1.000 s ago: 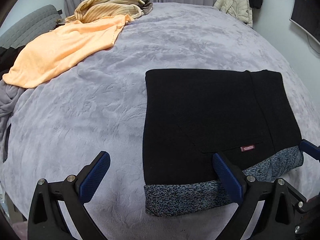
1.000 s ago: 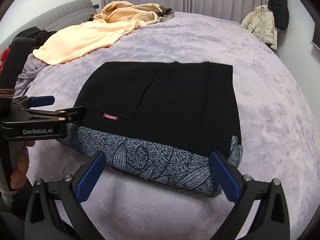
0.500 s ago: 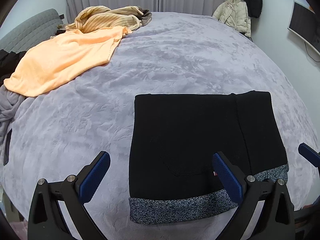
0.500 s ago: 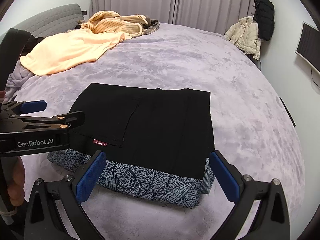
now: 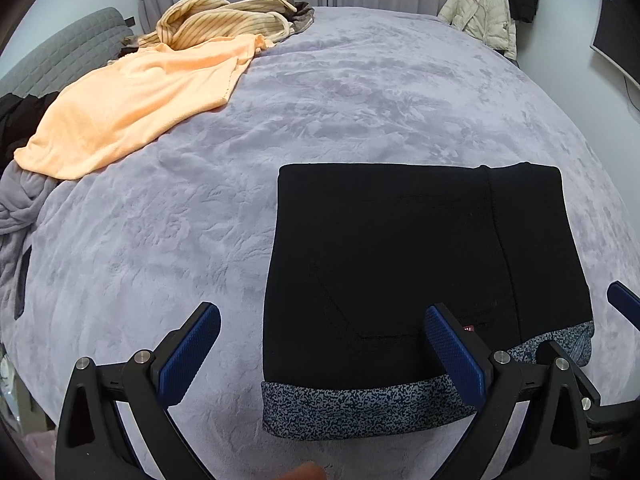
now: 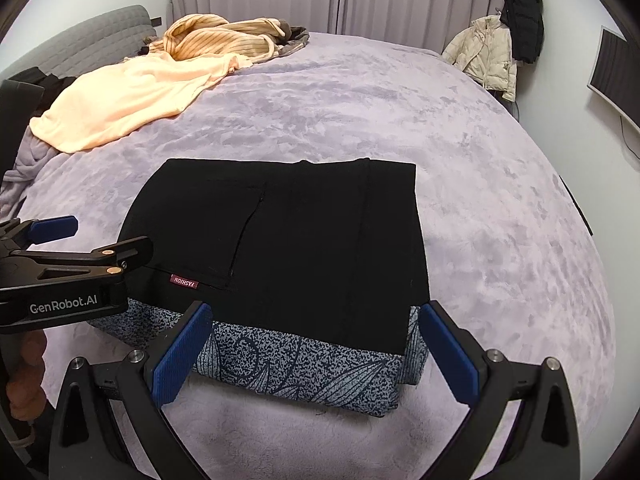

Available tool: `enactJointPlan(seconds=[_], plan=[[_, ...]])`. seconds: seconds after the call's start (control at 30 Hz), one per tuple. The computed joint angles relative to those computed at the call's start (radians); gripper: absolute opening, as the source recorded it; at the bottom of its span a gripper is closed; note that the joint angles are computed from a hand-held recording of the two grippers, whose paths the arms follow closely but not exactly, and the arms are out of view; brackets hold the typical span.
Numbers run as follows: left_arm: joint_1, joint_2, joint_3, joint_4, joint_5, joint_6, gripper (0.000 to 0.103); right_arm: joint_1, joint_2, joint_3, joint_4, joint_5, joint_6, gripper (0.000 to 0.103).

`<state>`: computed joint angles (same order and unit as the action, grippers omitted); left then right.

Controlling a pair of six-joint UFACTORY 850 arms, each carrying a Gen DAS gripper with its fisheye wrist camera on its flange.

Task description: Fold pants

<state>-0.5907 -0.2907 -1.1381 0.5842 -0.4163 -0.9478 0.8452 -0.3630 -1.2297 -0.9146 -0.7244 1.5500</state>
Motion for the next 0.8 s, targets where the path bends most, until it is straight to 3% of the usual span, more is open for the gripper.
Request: enactJointPlan(seconds=[0.8], plan=[[0.013,-0.022,-0.009,-0.076,-0.002,0.069,0.102,-0.009,-0.026,-0.032,0.088,-0.007,-0.075,0.103]])
